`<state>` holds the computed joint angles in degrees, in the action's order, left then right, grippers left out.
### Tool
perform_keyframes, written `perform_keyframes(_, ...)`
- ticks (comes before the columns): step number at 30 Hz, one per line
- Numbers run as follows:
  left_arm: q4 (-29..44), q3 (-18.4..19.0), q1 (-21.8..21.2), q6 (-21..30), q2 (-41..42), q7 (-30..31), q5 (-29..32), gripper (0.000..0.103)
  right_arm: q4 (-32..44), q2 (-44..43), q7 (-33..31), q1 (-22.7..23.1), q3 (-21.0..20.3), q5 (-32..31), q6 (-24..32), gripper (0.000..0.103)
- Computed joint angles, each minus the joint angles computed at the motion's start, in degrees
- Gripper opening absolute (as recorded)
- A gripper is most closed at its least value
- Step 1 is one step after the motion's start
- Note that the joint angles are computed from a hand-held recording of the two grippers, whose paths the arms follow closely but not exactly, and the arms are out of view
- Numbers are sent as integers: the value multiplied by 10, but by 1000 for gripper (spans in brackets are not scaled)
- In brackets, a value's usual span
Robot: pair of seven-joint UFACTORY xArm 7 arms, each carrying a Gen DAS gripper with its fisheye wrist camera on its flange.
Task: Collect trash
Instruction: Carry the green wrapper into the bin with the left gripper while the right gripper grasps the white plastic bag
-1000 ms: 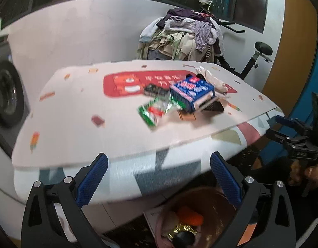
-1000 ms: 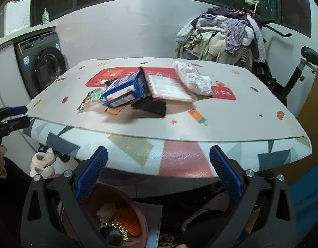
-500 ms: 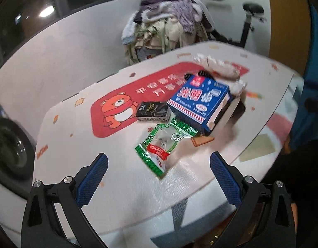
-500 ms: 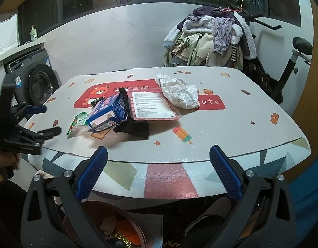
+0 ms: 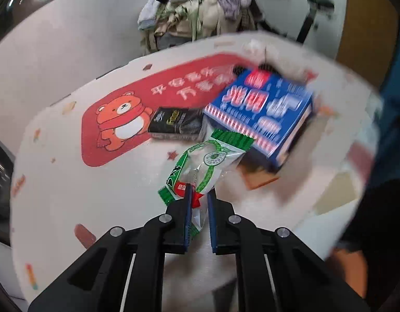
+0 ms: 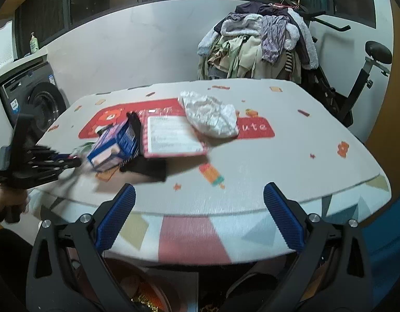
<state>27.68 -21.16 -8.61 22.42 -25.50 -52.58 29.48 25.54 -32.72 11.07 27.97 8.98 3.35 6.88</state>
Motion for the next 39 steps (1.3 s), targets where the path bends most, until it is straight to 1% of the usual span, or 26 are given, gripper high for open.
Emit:
perform_keyframes(1,-15,17,-12,-19,-21,4,-15,11,14,16,1,-5,1,-2,-6,97)
perform_keyframes(4,-40,33,-22,-48,-64,12,-52,11,56,66,4,-17,6,-6,-27,97)
perform_keyframes(7,-65,39,-20,-72,-117,8,-92,11,105,121,0,-18,1,-6,-40,97)
perform_keyframes(8,-71,38,-17,-77,-134,6,-104,11,135,154,-5,-13,-7,-1,-43,97)
perform_keyframes(9,-76,35,-14,-81,-148,3,-115,11,155,177,-15,-2,-19,9,-44,95)
perform_keyframes(10,-81,31,-9,-83,-163,1,-124,11,173,196,-26,8,-28,22,-41,88)
perform_keyframes(11,-82,25,-4,-83,-174,0,-130,11,204,226,-39,15,-36,36,-30,84)
perform_keyframes(12,-83,19,0,-83,-183,1,-135,11,236,255,-63,21,-41,54,-13,81)
perform_keyframes(13,-84,17,2,-83,-189,3,-140,11,276,290,-75,15,-36,51,11,78)
perform_keyframes(14,-86,15,2,-84,-197,4,-146,11,300,311,-63,3,-25,24,25,76)
perform_keyframes(15,-88,16,1,-85,-202,6,-152,11,337,343,-38,-7,-17,-25,49,72)
perform_keyframes(17,-91,21,-8,-84,-210,11,-166,11,392,386,-1,-13,-10,-96,91,71)
perform_keyframes(19,-93,18,-10,-80,-216,14,-175,11,434,418,21,-10,-10,-152,122,68)
perform_keyframes(20,-95,17,-12,-79,-220,17,-177,11,449,430,27,-9,-11,-166,134,66)
perform_keyframes(21,-96,16,-13,-79,-222,18,-179,11,468,444,27,-10,-9,-170,152,61)
perform_keyframes(22,-97,14,-14,-79,-224,20,-182,11,480,452,23,-12,-7,-167,167,49)
perform_keyframes(23,-100,16,-16,-81,-227,22,-184,11,489,459,14,-17,-3,-156,178,42)
perform_keyframes(24,-103,16,-18,-82,-230,23,-187,11,489,460,-1,-24,3,-141,179,32)
perform_keyframes(25,-105,17,-21,-83,-234,25,-190,11,477,453,-18,-31,8,-127,165,25)
perform_keyframes(27,-108,16,-25,-83,-243,26,-195,11,452,436,-44,-41,15,-103,138,18)
perform_keyframes(31,-112,7,-28,-75,-260,20,-202,11,388,378,-117,-66,35,-7,86,15)
perform_keyframes(33,-111,1,-29,-69,-267,16,-203,11,352,339,-166,-69,41,57,64,15)
perform_keyframes(34,-112,-2,-32,-65,-271,13,-204,11,331,314,-200,-64,41,103,52,15)
perform_keyframes(35,-112,-5,-35,-60,-276,10,-205,11,320,299,-220,-57,37,129,47,15)
perform_keyframes(36,-111,-9,-38,-53,-282,5,-206,11,301,274,-254,-43,29,175,42,15)
perform_keyframes(39,-109,-16,-49,-34,-299,-5,-206,11,260,218,-312,6,-1,257,32,15)
